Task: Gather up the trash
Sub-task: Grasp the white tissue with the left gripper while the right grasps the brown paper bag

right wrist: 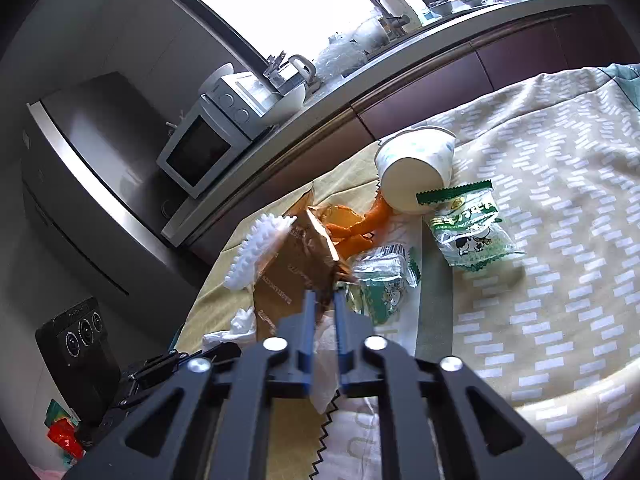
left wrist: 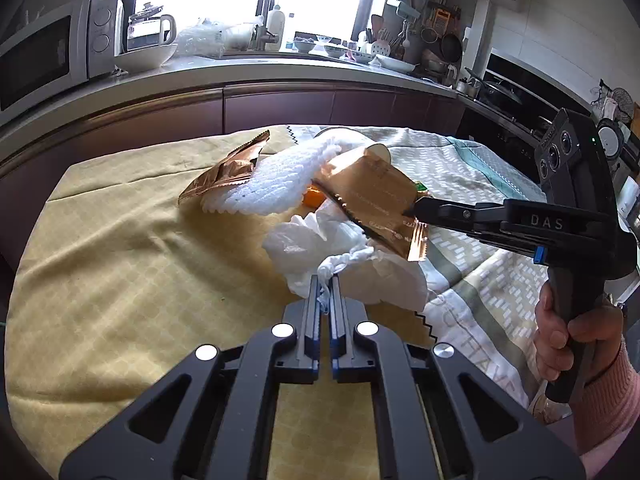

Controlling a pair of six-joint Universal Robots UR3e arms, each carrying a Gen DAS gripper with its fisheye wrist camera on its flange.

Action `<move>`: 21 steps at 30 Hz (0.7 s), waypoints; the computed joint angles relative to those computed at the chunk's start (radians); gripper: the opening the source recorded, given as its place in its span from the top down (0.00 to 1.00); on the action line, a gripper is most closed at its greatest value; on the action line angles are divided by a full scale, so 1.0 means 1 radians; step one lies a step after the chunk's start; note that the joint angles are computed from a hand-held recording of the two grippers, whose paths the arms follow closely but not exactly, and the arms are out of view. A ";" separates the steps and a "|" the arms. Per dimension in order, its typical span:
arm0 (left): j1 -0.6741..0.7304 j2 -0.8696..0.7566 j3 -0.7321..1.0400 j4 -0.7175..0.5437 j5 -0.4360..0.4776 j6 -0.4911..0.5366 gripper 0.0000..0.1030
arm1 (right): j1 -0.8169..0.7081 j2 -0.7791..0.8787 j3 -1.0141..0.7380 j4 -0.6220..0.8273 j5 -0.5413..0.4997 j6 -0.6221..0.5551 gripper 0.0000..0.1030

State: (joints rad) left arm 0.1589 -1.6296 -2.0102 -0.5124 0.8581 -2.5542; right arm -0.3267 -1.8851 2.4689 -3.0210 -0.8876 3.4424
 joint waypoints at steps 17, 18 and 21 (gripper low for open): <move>0.284 0.333 -0.142 -0.372 -0.206 0.256 0.97 | -0.109 -0.287 0.046 0.195 0.084 -0.043 0.97; 0.302 0.351 -0.145 -0.403 -0.215 0.279 0.97 | -0.119 -0.311 0.046 0.223 0.083 -0.050 0.97; 0.355 0.394 -0.138 -0.507 -0.236 0.350 0.97 | -0.155 -0.393 0.049 0.309 0.095 -0.077 0.97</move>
State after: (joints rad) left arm 0.5142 -1.2352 -2.1482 -1.0197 0.6225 -2.2038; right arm -0.4815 -2.2780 2.5176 -2.7116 -0.7922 3.3656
